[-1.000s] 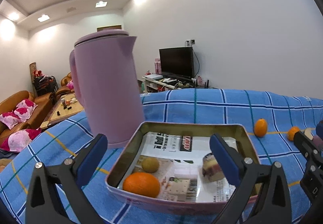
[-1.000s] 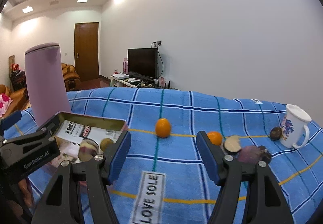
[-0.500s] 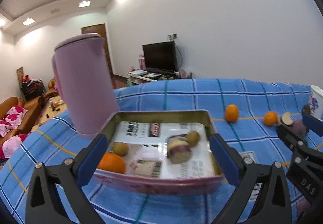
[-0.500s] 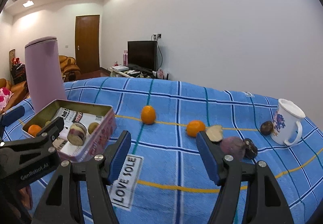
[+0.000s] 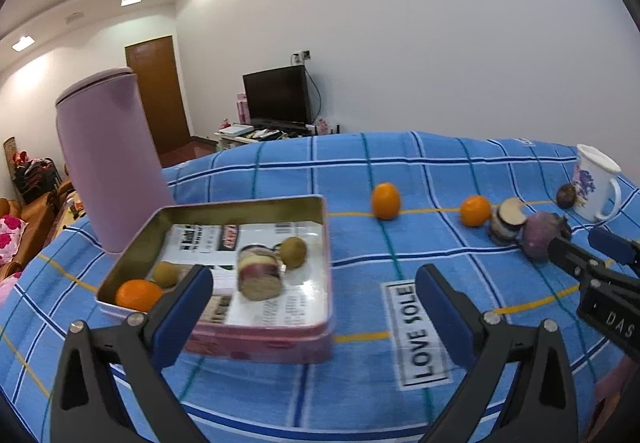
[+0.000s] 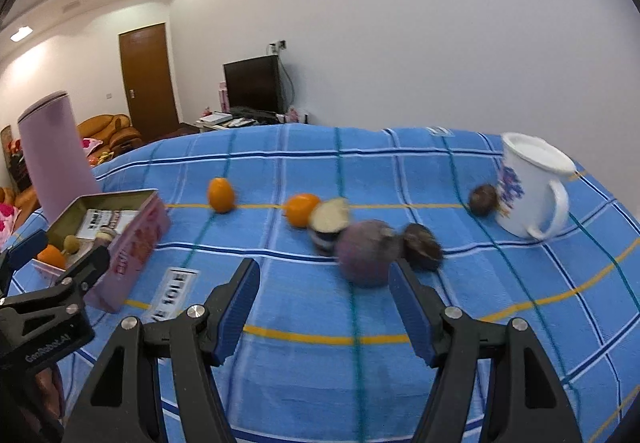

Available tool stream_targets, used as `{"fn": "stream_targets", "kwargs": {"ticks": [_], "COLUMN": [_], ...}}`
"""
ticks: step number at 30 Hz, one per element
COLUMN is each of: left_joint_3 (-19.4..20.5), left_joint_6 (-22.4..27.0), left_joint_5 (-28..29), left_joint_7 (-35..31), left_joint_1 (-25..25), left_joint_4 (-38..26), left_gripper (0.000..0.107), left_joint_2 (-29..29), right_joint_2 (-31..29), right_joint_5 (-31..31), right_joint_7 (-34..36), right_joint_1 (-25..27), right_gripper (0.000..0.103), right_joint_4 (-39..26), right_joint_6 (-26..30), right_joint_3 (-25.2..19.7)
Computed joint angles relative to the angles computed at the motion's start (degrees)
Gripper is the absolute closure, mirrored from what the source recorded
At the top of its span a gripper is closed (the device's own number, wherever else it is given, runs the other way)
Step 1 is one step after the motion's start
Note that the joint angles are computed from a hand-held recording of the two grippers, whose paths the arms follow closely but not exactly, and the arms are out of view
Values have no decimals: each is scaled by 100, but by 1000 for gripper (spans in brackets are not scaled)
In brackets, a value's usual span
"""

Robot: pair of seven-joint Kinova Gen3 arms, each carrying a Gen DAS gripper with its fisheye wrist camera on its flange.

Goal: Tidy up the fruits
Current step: 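Withdraw both tools from the tin toward the fruits on the bedspread, then grasp a dark brown round fruit with the right tool while the left tool grasps the purple turnip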

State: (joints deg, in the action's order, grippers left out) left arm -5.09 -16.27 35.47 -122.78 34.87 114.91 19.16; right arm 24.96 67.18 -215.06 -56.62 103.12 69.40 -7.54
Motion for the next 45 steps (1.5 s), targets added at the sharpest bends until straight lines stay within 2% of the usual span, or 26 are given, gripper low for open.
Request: {"fn": "stream_targets", "kwargs": {"ticks": [2, 7, 10, 13, 17, 20, 23, 25, 29, 33, 35, 37, 39, 41, 45], "left_joint_3": [4, -192, -460, -702, -1315, -1373, -1682, -1699, -1705, -1829, -1819, -1715, -1673, -1697, -1684], "left_joint_6": [65, 300, 512, 780, 1171, 1349, 1664, 1843, 2083, 2329, 2425, 2483, 2557, 2715, 2813], "left_joint_5": [37, 300, 503, 544, 537, 352, 228, 102, -143, -411, -556, -673, -784, -890, -1132], "left_joint_7": [-50, -303, -436, -386, -292, -97, 140, 290, 605, 969, 1116, 1234, 1397, 1622, 2011], "left_joint_1": [78, 492, 848, 1122, 1719, 1798, 2022, 1998, 1951, 2031, 2020, 1923, 1871, 1866, 1888], "left_joint_4": [-40, -196, -319, -471, -692, -822, -1004, -1103, -1276, -1484, -1570, -1632, -1705, -1846, -1995], "left_gripper": [4, 4, 4, 4, 5, 5, 5, 5, 5, 5, 5, 5, 5, 5, 5], "left_joint_2": [11, 65, 113, 185, 324, 394, 499, 538, 616, 748, 790, 809, 843, 917, 998], "right_joint_2": [-122, -446, -659, -906, -1193, -1232, -1131, -1089, -1218, -1299, -1330, -1392, -1378, -1250, -937], "right_joint_5": [-38, 179, 118, 84, 155, 80, 2, 51, 80, 481, 913, 1258, 1243, 988, 372], "right_joint_7": [-114, -627, -774, -884, -756, -314, 231, 363, 303, -121, -440, -695, -580, -149, 783], "right_joint_1": [212, 1355, 1832, 2138, 2591, 2792, 3071, 3307, 3314, 2814, 2944, 3424, 3935, 4190, 3816], "right_gripper": [35, 36, 50, 51, 51, 51, 51, 52, 52, 52, 52, 52, 52, 53, 53], "right_joint_4": [174, 783, 1082, 1389, 1631, 1524, 1330, 1311, 1445, 1695, 1830, 1972, 1992, 1818, 1347], "right_joint_6": [48, 130, -118, -556, -1253, -1671, -1930, -2336, -3259, -4067, -4428, -4809, -4826, -4470, -3583], "right_joint_3": [-235, -1519, -1851, -1908, -1915, -1723, -1679, -1632, -991, -46, 0, -279, -793, -1248, -1282]}}
